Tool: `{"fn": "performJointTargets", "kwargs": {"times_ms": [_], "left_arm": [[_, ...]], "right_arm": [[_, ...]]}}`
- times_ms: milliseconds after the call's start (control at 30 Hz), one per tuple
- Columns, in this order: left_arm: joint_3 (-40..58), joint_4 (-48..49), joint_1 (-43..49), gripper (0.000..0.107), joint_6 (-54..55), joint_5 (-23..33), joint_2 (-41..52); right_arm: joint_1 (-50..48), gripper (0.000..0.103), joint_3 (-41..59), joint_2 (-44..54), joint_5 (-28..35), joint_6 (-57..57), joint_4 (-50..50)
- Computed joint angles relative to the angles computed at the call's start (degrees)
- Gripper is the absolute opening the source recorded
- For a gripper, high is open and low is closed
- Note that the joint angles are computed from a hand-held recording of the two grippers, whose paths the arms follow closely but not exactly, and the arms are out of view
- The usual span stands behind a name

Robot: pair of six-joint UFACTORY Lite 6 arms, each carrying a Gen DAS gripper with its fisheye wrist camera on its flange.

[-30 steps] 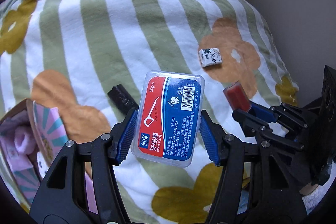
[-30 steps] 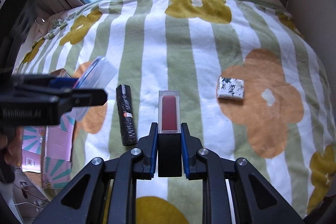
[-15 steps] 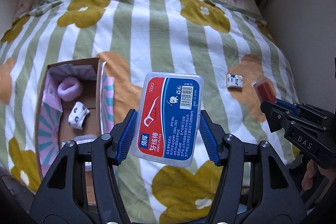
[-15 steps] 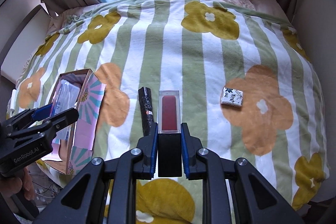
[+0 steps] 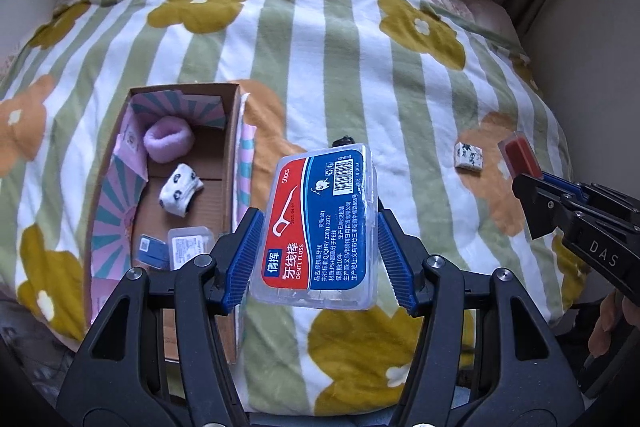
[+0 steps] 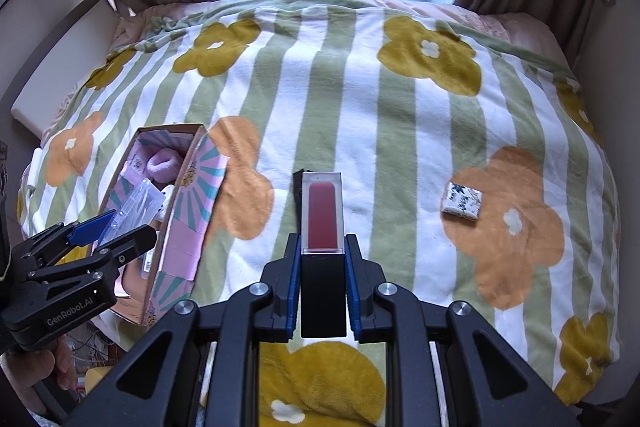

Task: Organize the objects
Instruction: 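Carry the floss case and red lipstick over the cardboard box with both grippers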

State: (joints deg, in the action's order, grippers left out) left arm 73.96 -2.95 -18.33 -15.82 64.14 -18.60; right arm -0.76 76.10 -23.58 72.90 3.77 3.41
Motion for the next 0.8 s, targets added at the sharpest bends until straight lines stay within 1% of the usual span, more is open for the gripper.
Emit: {"fn": "performJointTargets", "kwargs": {"times_ms": [167, 333, 633, 800], "left_arm": [[-0.13, -1.72, 9.71, 0.055, 4.08, 1.83, -2.36], [-0.77, -3.01, 20.73, 0.055, 8.86, 3.75, -4.37], [-6.70, -6.52, 40.42, 0.055, 17.75, 5.94, -8.14], [-11.66, -6.47, 45.94, 0.055, 19.45, 4.65, -8.27]], "right_arm": [[7.88, 0.018, 6.70, 5.99, -0.55, 2.48, -0.81], [15.38, 0.018, 14.50, 14.20, -2.29, 3.85, -0.95], [25.54, 0.018, 30.70, 32.26, -3.77, 1.98, 1.83], [28.55, 0.018, 40.60, 44.65, -3.26, -0.16, 4.69]]}}
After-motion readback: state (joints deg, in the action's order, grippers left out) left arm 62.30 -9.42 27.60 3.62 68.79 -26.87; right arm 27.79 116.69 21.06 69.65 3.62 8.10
